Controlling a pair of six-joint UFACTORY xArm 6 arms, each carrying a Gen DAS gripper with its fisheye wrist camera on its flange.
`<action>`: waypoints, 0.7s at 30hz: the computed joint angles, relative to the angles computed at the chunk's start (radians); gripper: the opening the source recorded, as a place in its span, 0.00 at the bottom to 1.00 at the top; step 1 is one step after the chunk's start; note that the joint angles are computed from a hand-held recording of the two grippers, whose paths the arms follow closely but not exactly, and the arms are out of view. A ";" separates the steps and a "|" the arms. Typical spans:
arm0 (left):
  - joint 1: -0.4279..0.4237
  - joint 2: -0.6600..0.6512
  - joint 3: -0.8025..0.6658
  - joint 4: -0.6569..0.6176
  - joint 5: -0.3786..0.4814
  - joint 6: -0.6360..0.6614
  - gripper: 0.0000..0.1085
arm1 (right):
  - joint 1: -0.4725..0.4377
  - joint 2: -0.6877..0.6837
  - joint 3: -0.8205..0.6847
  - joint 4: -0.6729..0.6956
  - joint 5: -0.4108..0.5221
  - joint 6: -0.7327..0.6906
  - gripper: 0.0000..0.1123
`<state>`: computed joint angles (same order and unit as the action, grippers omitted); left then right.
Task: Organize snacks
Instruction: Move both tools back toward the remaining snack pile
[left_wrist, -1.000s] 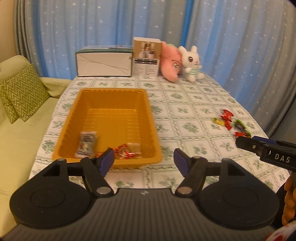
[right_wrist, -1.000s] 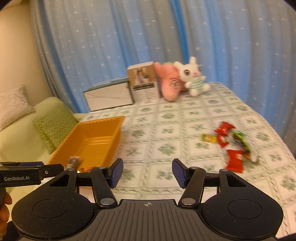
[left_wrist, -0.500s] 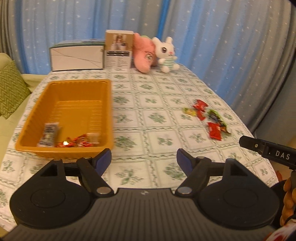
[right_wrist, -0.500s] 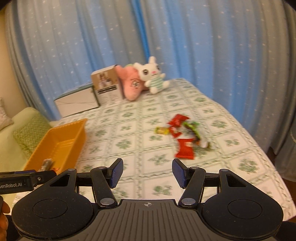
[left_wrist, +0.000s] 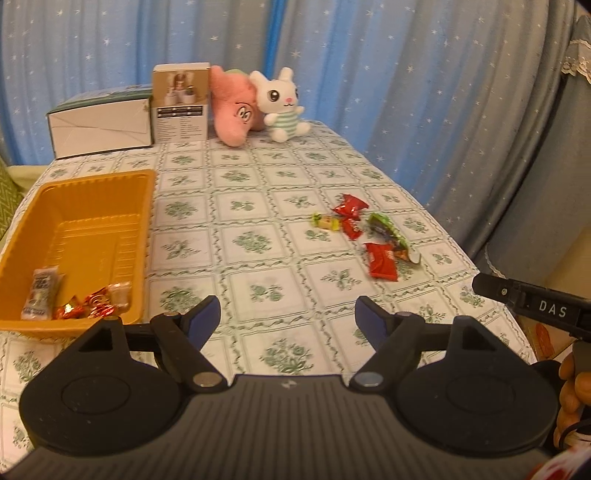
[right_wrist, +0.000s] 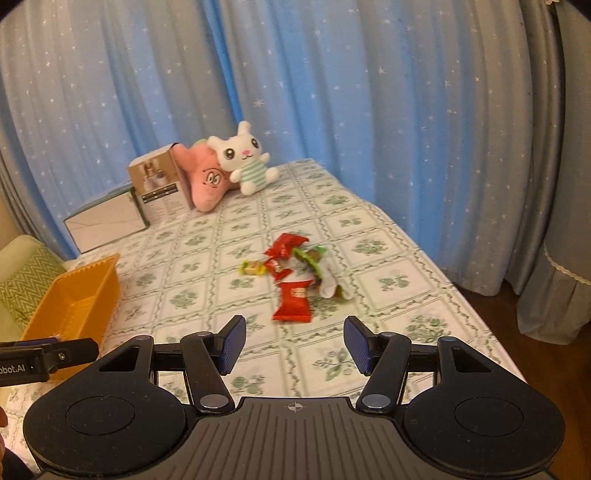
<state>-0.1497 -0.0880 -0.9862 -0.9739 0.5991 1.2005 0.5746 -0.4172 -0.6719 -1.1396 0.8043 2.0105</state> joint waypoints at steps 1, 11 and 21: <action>-0.007 0.002 -0.002 0.001 -0.001 -0.001 0.72 | -0.005 -0.008 0.006 0.003 -0.001 -0.005 0.52; -0.084 0.046 -0.034 0.025 -0.032 -0.031 0.72 | -0.111 -0.061 0.045 0.114 -0.072 -0.181 0.52; -0.162 0.148 -0.115 -0.003 -0.049 -0.030 0.71 | -0.261 -0.120 0.097 0.151 -0.178 -0.317 0.52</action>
<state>-0.3122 0.0597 -1.1013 -0.9773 0.5499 1.1704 0.3131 -0.5372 -0.5745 -0.9883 0.6262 1.6936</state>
